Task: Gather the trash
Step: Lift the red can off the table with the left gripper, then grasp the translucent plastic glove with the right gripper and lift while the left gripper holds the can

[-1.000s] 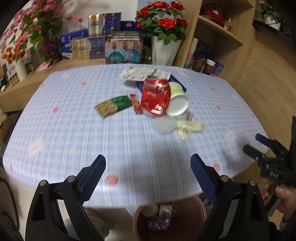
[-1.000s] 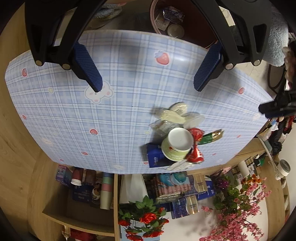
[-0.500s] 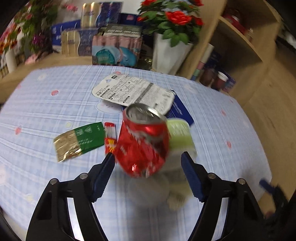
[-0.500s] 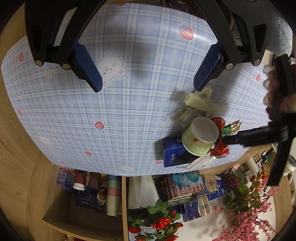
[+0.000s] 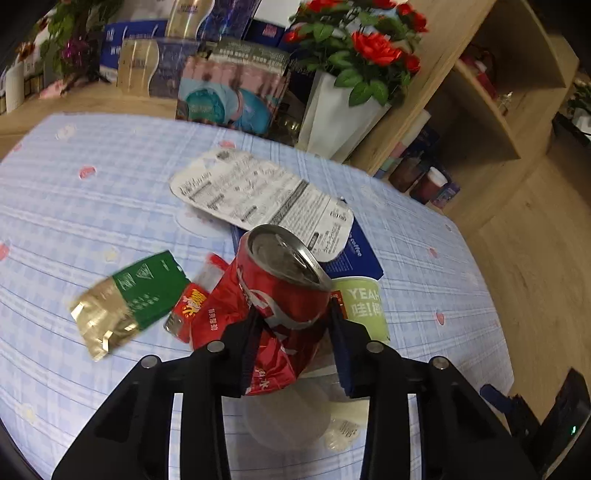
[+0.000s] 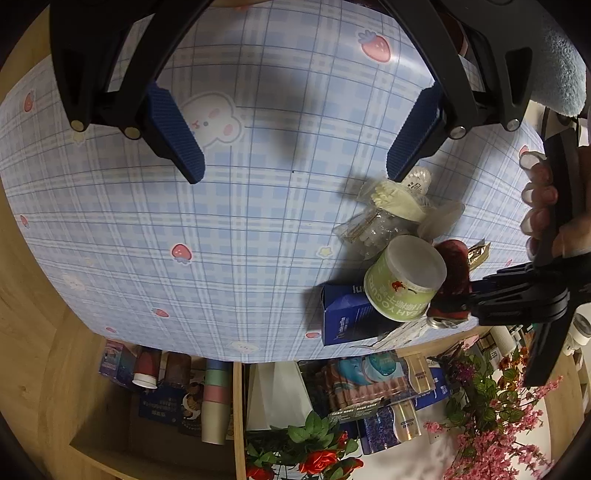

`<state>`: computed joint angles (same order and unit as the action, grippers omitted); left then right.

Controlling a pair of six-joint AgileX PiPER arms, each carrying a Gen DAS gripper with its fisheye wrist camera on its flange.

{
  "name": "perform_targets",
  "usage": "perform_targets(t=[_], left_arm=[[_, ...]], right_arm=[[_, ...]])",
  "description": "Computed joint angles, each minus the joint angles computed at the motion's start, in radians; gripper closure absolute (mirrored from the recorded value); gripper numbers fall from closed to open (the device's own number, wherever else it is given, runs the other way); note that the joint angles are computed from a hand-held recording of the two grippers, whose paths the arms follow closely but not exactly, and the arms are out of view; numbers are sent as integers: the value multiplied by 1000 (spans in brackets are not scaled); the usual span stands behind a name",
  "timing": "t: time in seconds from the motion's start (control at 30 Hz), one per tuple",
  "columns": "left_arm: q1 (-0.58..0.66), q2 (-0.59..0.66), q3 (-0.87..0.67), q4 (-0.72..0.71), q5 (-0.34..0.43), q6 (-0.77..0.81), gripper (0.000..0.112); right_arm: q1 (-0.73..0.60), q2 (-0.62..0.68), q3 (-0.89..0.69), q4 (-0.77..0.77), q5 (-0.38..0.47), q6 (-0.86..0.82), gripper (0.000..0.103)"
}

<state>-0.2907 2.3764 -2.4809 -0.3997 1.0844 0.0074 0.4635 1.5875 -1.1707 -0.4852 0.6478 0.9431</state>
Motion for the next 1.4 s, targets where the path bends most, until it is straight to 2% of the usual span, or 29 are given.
perform_targets(t=[0.23,0.37,0.5,0.63,0.67,0.7,0.73,0.83,0.9,1.1,1.17,1.23,1.37,1.4], left_arm=[[61,-222,314,-107,-97,211,79],[112,-340,490,-165,-140,278,79],[157,-437,643,-215,-178,329,79],[187,-505,752,-257,-202,378,79],[192,-519,773,-263,-208,386,79],[196,-539,804,-270,-222,395,79],[200,-552,823,-276,-231,402,79],[213,-589,877,-300,-244,427,79],[218,-610,907,-314,-254,443,79],[226,-669,973,-345,-268,475,79],[229,-683,991,-352,-269,485,79],[234,-699,1012,-366,-275,500,79],[245,-722,1046,-381,-268,518,79],[247,-724,1050,-382,-265,517,79]], right_arm=[[7,48,-60,43,-13,-88,6],[8,122,-142,116,-31,-233,6],[19,242,-285,208,4,-441,6],[12,359,-428,285,64,-581,8],[3,388,-463,316,81,-618,10],[-10,411,-488,356,93,-650,23],[-26,433,-518,405,109,-682,29],[-64,468,-560,505,133,-734,31],[-72,463,-553,543,135,-764,37],[-76,396,-480,538,139,-752,63],[-64,368,-454,503,143,-742,74],[-62,348,-431,499,139,-743,91],[-50,343,-422,466,152,-728,90],[-48,351,-433,457,163,-718,85]])
